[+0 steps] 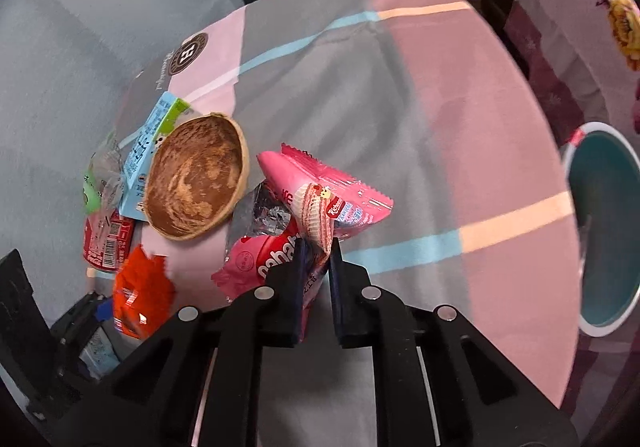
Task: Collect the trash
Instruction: 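Grasp the orange Ovaltine wrapper with the left tool while the right tool grasps the pink Nabati wrapper, then carry the Ovaltine wrapper over the bin with the left tool while the right tool carries the Nabati wrapper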
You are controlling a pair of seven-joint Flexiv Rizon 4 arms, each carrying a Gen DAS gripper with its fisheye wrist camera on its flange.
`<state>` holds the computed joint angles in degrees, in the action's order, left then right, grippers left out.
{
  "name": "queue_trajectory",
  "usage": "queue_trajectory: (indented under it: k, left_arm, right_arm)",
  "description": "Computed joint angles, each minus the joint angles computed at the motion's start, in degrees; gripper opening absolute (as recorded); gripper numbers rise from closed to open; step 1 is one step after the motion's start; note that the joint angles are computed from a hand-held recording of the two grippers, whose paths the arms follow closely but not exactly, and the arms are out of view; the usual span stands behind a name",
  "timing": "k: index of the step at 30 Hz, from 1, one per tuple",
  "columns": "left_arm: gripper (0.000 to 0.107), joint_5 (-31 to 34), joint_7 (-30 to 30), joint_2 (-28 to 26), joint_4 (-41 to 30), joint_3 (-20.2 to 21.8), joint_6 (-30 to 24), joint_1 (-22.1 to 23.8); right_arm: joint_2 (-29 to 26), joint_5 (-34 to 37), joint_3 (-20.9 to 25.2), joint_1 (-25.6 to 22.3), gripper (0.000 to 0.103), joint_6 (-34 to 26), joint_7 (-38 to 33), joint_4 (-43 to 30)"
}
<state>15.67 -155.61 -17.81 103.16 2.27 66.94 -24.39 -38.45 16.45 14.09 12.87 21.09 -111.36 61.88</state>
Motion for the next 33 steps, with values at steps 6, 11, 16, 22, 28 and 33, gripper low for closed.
queue_trajectory:
  k: [6,11,16,22,28,33]
  left_arm:
    - [0.089,-0.96,1.24,-1.43,-1.53,-0.79,-1.91,0.30]
    - [0.089,-1.97,1.65,-3.32,-3.46,-0.53,-4.52,-0.30]
    - [0.075,-1.87,2.88,-4.38,-5.61,-0.81,-8.72,-1.05]
    - [0.065,0.65,0.93,-3.88,-7.60,-0.20,-12.41,-2.68]
    - [0.065,2.05,1.45,-4.51,-11.56,-1.02,-15.14,-2.50]
    - [0.065,1.86,4.71,-7.58,-17.80,-1.61,-17.46,-2.38]
  right_arm:
    - [2.36,-0.81,-0.70,-0.89,0.011,2.91,-0.55,3.27]
    - [3.53,-0.25,-0.58,-2.18,0.011,2.86,-1.56,4.14]
    - [3.98,0.33,-0.75,-3.02,0.011,2.75,-1.96,4.30]
    - [4.54,1.52,-0.70,-4.25,0.011,2.63,-2.79,4.65]
    - [4.83,3.33,-0.52,-5.50,0.011,2.36,-3.75,4.15]
    - [4.87,4.65,-0.97,-6.88,0.011,3.58,-3.99,3.00]
